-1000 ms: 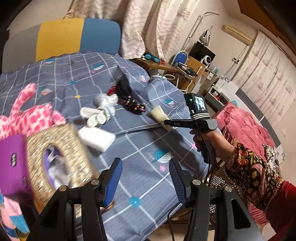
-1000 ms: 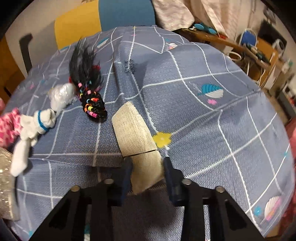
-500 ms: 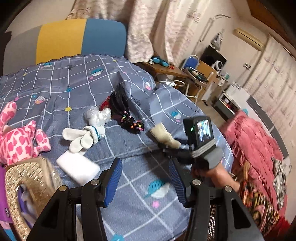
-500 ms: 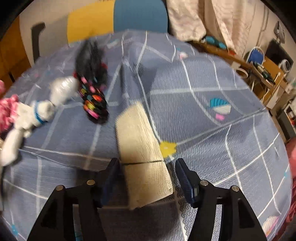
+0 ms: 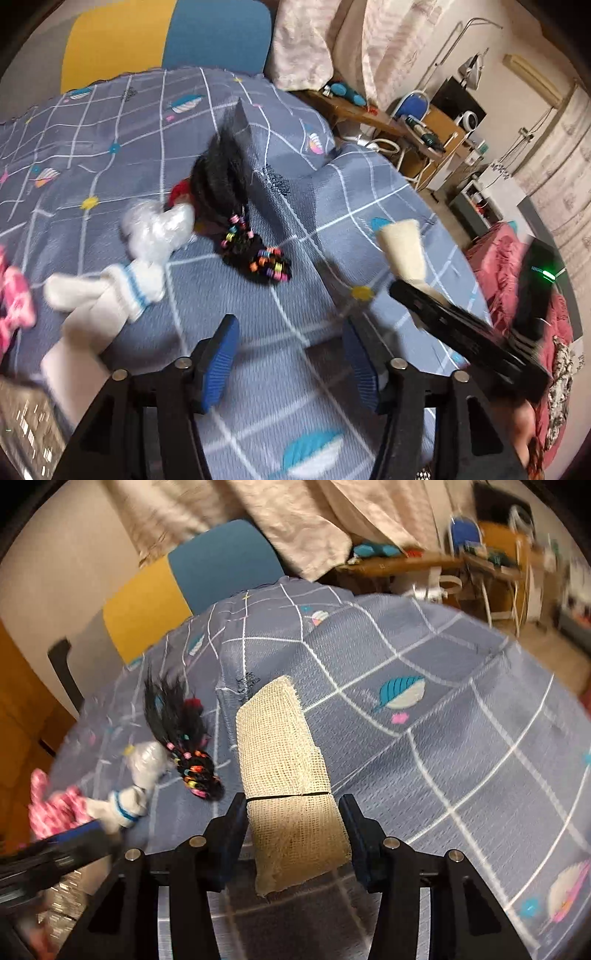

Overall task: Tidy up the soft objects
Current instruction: 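Grasp the black-haired beaded doll with the left tool while the right tool holds the beige bundle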

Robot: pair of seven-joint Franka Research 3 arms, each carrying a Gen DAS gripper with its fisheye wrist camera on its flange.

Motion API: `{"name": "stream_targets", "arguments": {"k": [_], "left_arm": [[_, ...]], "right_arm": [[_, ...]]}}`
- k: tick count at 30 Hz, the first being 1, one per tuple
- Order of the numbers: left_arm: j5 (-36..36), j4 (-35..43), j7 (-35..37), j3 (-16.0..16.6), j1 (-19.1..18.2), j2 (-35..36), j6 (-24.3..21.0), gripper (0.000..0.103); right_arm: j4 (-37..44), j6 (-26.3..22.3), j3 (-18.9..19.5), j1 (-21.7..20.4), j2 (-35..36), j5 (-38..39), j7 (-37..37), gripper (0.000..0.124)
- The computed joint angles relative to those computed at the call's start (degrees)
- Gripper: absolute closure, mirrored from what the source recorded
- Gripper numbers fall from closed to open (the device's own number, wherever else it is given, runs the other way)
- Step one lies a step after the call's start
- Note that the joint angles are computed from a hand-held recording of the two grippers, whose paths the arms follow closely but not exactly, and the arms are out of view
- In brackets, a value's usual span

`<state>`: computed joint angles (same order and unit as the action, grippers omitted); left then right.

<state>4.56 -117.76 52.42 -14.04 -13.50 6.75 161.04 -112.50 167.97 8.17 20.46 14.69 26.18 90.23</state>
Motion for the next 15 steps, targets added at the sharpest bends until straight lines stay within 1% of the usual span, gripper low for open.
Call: {"name": "stream_targets", "arguments": {"k": [1,2,4,6,7,8,10,11,15], "left_arm": [[0.05,1.66,0.00,0.12,0.03,1.68,-0.34,0.043],[-0.73,3.92,0.94,-0.06,0.37,3.96,-0.78,0.043],[1.47,7.01,-1.29,1.05,-0.20,6.75,-2.32,0.042],[3.06,10.12,-3.21,1.91,-0.39,9.50,-4.12,0.040],[4.39,11.37,-5.00,2.73,-0.73,10.63,-4.66,0.038],[4.83,11.96,-5.68,2.86,-0.54,11.24,-4.76,0.036],[6.86,13.64,-7.81,3.79,-0.83,12.76,-5.04,0.026],[7.80,14.82,-8.40,4.07,-0.89,13.79,-5.31,0.024],[7.34,19.77,-6.46,2.99,0.22,17.68,-9.21,0.022]], "right_arm": [[0.05,-0.07,0.37,-0.28,0.05,0.76,-0.26,0.074],[-0.14,0.07,-0.07,0.22,-0.06,-0.12,0.17,0.074],[0.66,-0.13,-1.26,1.47,0.61,-3.07,1.36,0.074],[1.15,-0.36,-0.30,0.91,0.99,-2.92,-0.25,0.074],[1.32,-0.35,0.36,0.57,1.17,-2.33,-1.31,0.074],[1.47,-0.37,0.59,0.59,1.30,-2.25,-1.93,0.074],[1.39,-0.03,0.43,1.18,1.26,-2.82,-2.23,0.073],[1.33,-0.02,0.42,1.29,1.19,-2.87,-2.34,0.073],[1.21,-0.10,-1.03,2.69,1.14,-5.00,-0.34,0.073]]}}
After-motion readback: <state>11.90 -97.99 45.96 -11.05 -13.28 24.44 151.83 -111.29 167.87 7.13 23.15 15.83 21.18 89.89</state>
